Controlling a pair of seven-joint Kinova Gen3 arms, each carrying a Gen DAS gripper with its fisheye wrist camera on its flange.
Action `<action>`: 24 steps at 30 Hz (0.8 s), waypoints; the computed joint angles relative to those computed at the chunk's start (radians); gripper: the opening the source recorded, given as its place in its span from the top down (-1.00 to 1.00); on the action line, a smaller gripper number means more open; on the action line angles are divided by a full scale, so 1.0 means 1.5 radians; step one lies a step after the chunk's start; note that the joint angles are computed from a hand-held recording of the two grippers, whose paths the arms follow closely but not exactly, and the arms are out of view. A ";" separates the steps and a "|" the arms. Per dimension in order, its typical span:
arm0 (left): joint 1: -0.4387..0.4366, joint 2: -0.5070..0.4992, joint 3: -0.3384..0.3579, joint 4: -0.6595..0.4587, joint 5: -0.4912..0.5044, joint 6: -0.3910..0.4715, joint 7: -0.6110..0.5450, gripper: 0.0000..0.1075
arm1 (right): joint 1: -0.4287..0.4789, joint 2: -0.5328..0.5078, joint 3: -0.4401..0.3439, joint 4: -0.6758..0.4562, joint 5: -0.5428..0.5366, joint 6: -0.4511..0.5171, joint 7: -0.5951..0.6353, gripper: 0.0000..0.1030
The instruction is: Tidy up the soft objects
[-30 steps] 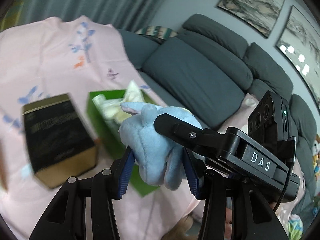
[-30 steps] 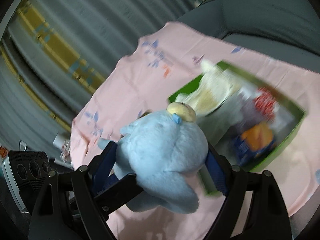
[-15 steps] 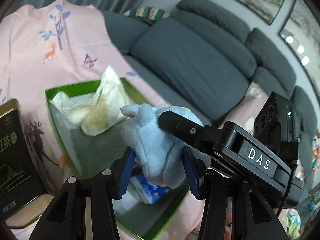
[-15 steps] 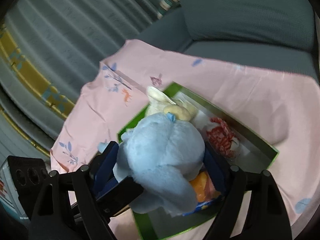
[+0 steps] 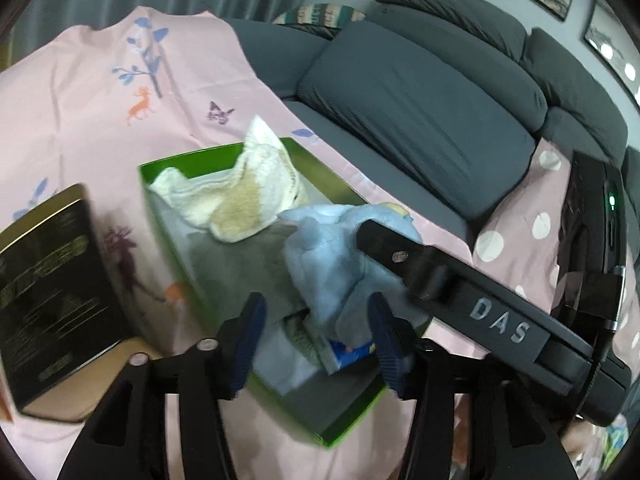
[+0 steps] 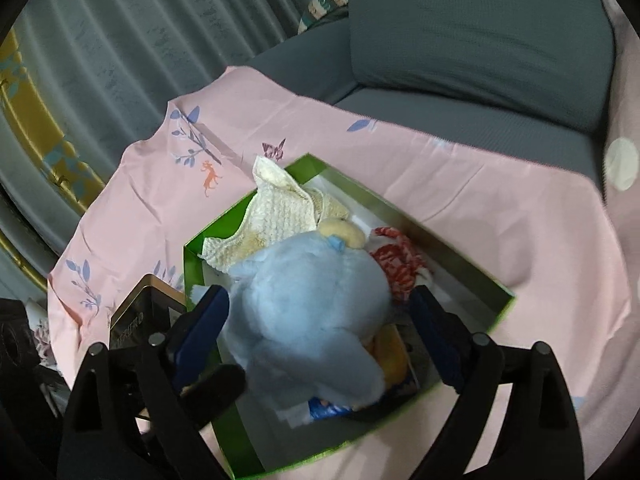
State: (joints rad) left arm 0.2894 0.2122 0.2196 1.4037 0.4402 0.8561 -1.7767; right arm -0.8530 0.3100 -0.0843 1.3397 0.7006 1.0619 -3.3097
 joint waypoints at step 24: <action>-0.192 -0.316 -0.243 0.297 0.085 0.056 -0.043 -0.59 | -0.161 0.050 -0.023 -0.153 0.107 0.138 0.049 -0.94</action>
State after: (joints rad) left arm 0.0012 -0.2619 -0.1448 1.8499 0.5670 0.9397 -1.8405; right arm -1.0945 0.3855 -0.1183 1.1107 0.8605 1.2690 -3.2364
